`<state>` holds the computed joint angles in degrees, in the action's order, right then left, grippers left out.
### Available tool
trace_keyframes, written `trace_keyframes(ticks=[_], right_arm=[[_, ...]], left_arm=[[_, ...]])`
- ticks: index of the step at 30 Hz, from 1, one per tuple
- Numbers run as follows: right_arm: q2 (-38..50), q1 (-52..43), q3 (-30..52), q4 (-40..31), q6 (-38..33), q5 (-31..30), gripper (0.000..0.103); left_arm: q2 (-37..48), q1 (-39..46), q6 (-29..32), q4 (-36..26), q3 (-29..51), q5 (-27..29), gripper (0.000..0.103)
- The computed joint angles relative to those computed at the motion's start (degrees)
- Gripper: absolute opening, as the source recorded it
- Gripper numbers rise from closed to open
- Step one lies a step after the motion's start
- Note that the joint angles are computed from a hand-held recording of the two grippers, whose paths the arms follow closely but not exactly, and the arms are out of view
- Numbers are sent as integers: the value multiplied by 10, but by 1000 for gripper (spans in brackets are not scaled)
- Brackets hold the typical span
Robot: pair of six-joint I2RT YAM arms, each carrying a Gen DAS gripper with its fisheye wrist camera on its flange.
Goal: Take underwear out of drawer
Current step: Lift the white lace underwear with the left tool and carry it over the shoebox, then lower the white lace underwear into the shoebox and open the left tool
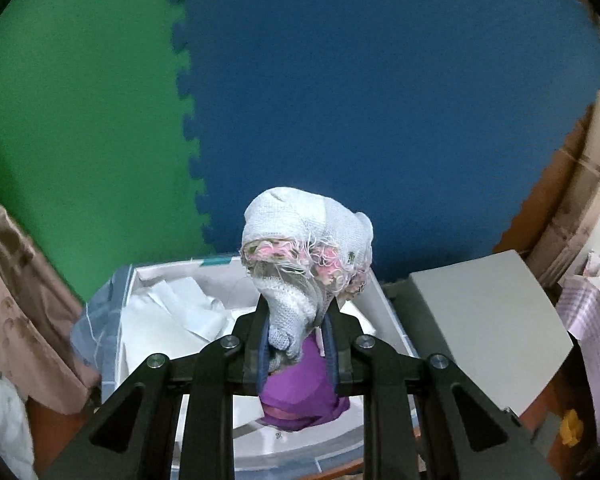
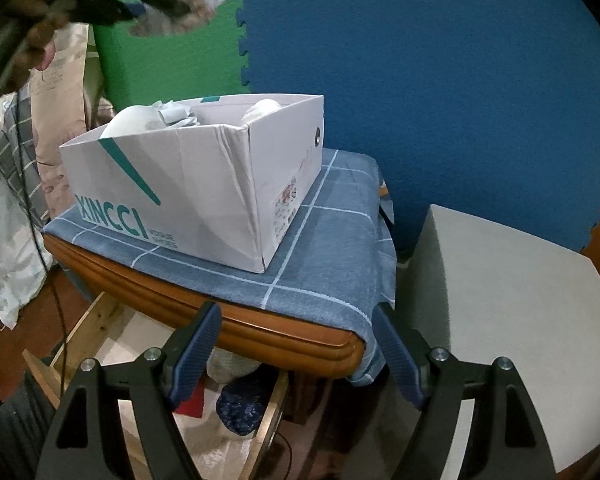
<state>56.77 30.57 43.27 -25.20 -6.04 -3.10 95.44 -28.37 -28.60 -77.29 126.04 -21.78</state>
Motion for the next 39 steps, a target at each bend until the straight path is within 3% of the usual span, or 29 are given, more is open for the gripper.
trace_keyframes(ticks=[9, 15, 26, 39], right_arm=[[-2, -3, -1, -3, 0, -18, 80], [0, -16, 0, -3, 4, -40, 80], [5, -29, 1, -4, 5, -58, 80], [16, -23, 3, -1, 9, -58, 80]], left_arm=[[68, 76, -21, -1, -18, 73, 19], [131, 114, -37, -44, 27, 125, 19], [215, 126, -40, -97, 103, 128, 19], [243, 148, -37, -97, 101, 135, 19]])
